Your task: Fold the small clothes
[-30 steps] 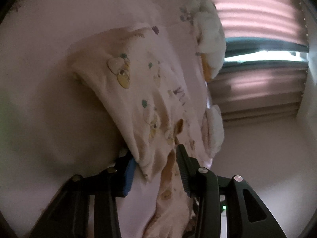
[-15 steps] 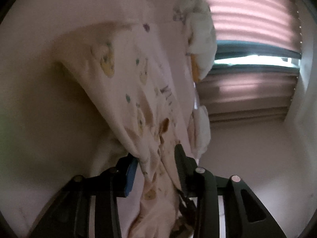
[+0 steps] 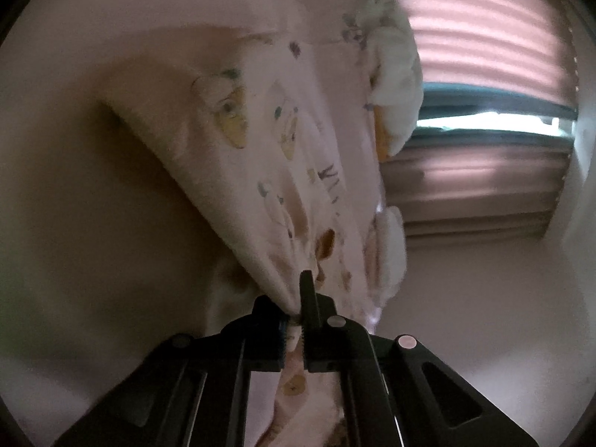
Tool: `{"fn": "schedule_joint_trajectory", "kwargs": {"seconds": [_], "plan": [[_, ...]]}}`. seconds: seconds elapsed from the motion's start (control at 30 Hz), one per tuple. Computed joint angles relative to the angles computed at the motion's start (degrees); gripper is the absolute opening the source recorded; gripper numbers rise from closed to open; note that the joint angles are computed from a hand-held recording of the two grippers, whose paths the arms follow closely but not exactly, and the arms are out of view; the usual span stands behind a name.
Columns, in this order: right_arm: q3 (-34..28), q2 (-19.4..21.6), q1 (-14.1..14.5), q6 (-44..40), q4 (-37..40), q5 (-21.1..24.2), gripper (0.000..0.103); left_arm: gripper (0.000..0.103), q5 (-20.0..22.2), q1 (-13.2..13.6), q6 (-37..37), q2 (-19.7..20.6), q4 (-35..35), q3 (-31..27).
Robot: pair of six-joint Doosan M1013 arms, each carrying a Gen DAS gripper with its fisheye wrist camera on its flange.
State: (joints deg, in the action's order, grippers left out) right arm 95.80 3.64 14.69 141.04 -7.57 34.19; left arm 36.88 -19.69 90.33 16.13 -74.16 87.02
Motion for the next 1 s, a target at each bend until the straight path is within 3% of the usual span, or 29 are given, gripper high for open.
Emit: {"fn": "schedule_joint_trajectory", "kwargs": {"seconds": [0.17, 0.27, 0.43, 0.57, 0.73, 1.0], "plan": [[0.3, -0.1, -0.2, -0.9, 1.2, -0.7, 0.061, 0.002, -4.4, -1.4, -0.7, -1.4, 7.6, -0.5], [0.2, -0.1, -0.2, -1.0, 1.1, -0.6, 0.061, 0.002, -4.5, -1.7, -1.8, -1.5, 10.5, -1.0], [-0.1, 0.0, -0.1, -0.9, 0.4, 0.2, 0.061, 0.002, -1.8, -1.4, 0.2, -0.5, 7.2, -1.8], [-0.1, 0.0, -0.1, -0.9, 0.3, 0.2, 0.061, 0.002, -1.3, -1.7, -0.7, -0.4, 9.1, -2.4], [-0.1, 0.0, -0.1, -0.8, 0.4, 0.1, 0.061, 0.002, 0.9, -1.5, 6.3, -0.3, 2.5, -2.2], [-0.1, 0.0, 0.0, -0.7, 0.2, 0.2, 0.062, 0.002, 2.9, -1.5, 8.8, -0.5, 0.6, -2.0]]}}
